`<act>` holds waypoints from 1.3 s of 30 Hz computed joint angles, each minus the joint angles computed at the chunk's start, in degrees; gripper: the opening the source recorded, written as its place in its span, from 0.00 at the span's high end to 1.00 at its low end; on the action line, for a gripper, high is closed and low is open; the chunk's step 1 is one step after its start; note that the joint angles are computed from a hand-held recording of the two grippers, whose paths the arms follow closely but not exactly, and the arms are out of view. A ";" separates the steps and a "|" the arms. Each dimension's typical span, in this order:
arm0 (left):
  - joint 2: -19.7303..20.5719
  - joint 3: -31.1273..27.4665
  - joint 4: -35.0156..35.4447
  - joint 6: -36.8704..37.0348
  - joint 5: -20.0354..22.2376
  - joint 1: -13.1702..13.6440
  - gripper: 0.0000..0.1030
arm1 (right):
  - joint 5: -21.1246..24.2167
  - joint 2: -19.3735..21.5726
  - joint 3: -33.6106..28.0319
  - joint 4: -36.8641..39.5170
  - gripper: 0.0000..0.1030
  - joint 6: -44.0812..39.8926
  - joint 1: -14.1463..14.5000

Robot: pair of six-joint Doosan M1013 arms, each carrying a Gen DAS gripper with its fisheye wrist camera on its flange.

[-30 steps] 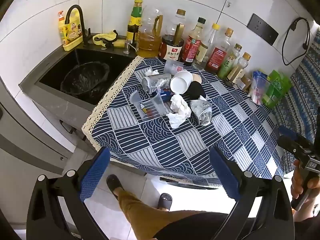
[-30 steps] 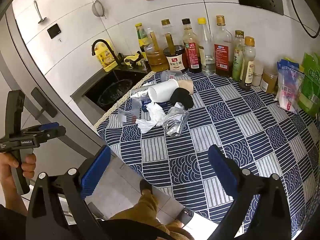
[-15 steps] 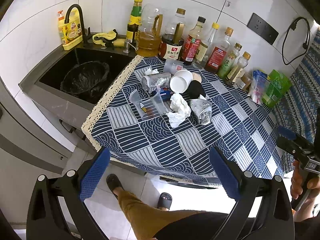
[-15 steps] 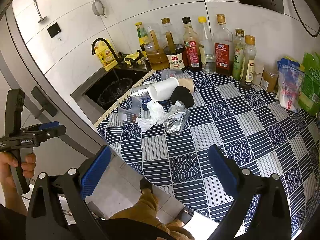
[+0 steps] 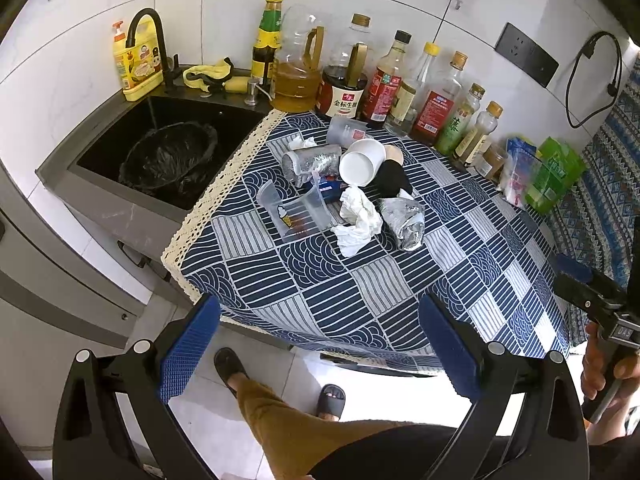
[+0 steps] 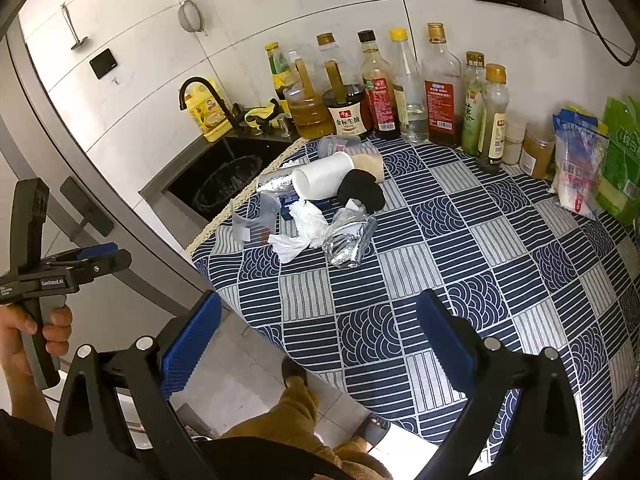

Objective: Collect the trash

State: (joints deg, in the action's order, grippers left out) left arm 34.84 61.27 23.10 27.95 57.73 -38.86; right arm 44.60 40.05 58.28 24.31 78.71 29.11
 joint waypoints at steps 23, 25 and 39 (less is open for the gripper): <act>0.42 -0.49 -0.43 0.57 0.34 0.22 0.06 | 2.81 1.35 -2.73 0.11 0.06 0.15 0.53; 0.46 -0.55 -0.51 0.46 0.40 0.21 0.06 | 2.88 1.37 -2.73 0.19 0.06 0.40 0.55; 0.61 -0.53 -3.35 3.87 -0.08 1.27 0.06 | 4.17 2.21 -4.15 -1.41 0.06 5.45 0.61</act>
